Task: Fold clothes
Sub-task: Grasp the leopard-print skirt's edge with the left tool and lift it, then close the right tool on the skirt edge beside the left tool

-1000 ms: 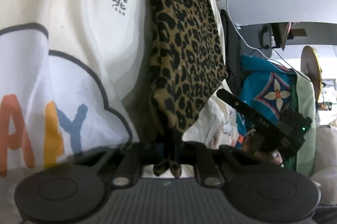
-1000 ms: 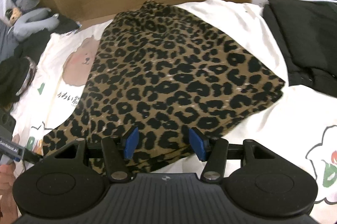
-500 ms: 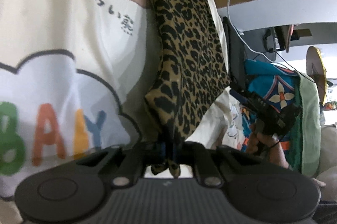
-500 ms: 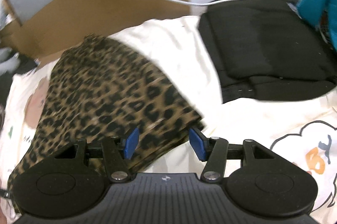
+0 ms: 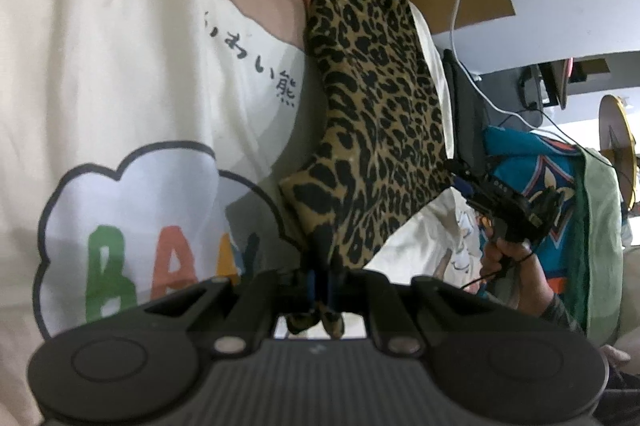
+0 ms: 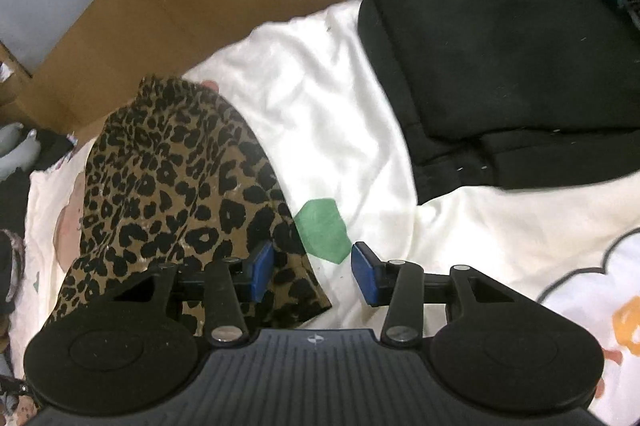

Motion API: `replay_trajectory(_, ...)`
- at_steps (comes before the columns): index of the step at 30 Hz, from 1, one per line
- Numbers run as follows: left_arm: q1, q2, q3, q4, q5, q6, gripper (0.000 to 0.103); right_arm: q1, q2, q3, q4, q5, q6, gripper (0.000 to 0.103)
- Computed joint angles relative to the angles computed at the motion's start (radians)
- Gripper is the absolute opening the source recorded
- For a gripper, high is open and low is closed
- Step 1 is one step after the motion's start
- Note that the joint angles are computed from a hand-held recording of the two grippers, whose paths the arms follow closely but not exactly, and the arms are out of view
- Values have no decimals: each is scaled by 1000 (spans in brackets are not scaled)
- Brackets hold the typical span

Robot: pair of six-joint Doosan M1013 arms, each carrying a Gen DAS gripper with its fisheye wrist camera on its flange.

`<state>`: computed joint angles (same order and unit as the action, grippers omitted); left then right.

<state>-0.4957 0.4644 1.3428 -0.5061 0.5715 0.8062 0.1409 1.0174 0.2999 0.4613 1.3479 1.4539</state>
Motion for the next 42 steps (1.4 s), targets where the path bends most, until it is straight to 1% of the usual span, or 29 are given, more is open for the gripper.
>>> replay_trajectory(2,0,1,-2,4,3,-5,6,2,44,-85,-9,58,-7,49)
replay_trajectory(5,2,-5,7,-1,2,7,6,9,70,-140,-37,103,-28,46)
replay_trajectory(7,2,-8,10,2,4,9,6,16,70,-144,-60,111,-55,44)
replay_trajectory(9,2,-10,12,6,4,5,6,20,67,-139,-72,118,-73,39)
replay_trajectory(10,1,-11,13,7,3,2,6,21,63,-132,-73,119,-77,33)
replay_trajectory(11,1,-12,14,9,3,-1,6,22,58,-125,-74,121,-81,30)
replay_trajectory(15,0,-15,17,11,0,-9,6,22,58,-127,-71,141,-73,29)
replay_trajectory(17,-1,-14,17,12,-3,-12,6,19,82,-176,-69,173,-35,32)
replay_trajectory(20,-2,-13,16,13,-5,-15,6,13,81,-169,-54,175,21,32)
replay_trajectory(24,-2,-15,17,13,-7,-18,6,15,52,-113,-55,158,16,32)
replay_trajectory(25,0,-17,21,8,-8,-12,6,15,43,-97,-52,153,13,29)
replay_trajectory(26,0,-18,21,7,-8,-11,6,15,35,-82,-49,149,9,23)
replay_trajectory(27,0,-18,20,8,-7,-11,6,17,18,-51,-50,129,-5,21)
replay_trajectory(28,0,-19,19,10,-6,-12,6,18,3,-22,-52,111,-18,13)
replay_trajectory(29,0,-19,18,13,-4,-13,6,19,-13,8,-52,92,-34,9)
replay_trajectory(33,-1,-25,17,35,-4,-31,6,21,-59,85,-54,28,-62,7)
replay_trajectory(36,-2,-36,21,58,-8,-56,5,17,-84,126,-36,-1,-70,6)
replay_trajectory(38,-5,-44,23,79,-5,-77,5,12,-93,138,-19,-2,-72,6)
replay_trajectory(42,-10,-66,30,132,5,-133,5,4,-107,156,28,28,-61,6)
